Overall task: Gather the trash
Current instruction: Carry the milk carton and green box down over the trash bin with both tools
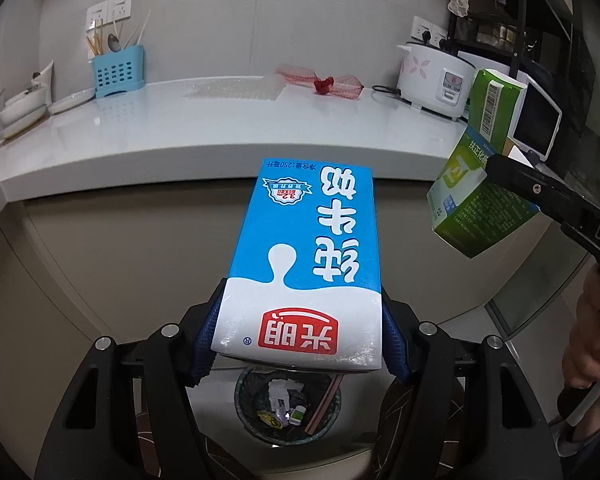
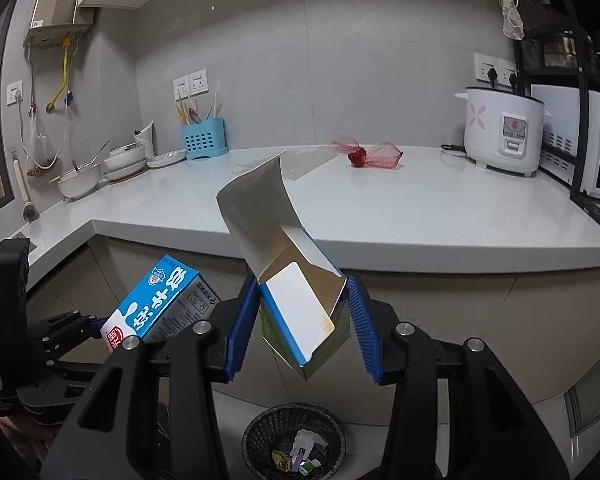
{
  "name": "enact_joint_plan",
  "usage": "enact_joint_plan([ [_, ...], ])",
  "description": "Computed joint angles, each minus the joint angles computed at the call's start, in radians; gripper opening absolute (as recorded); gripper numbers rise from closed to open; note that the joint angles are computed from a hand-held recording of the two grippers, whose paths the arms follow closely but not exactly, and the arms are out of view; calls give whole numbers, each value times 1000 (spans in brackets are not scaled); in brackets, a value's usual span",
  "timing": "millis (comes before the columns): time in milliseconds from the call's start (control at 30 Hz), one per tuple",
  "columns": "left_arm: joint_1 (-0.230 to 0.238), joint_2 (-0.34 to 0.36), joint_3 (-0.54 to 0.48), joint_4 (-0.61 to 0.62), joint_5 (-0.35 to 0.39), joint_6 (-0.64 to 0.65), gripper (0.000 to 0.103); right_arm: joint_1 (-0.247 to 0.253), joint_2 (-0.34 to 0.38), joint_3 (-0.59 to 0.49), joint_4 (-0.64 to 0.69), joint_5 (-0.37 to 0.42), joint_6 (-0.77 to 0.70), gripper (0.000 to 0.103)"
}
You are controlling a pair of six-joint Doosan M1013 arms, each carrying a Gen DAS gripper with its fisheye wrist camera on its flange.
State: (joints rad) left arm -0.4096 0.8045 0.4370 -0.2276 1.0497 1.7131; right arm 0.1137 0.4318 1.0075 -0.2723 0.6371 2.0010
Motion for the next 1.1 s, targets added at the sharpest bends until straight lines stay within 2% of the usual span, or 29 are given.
enact_joint_plan([
  [167,8,-34,115,-50,-35,25,65,4,-20,93,1,-79,12,44],
  [367,13,-13,143,-66,-30,16,64,20,-2,134,-74,-83,73,44],
  [767,17,57,187,-62,-60,-9,64,22,88,165,-60,-22,136,44],
  [1100,2,151,123,-31,10,-76,64,8,165,154,-53,45,164,44],
])
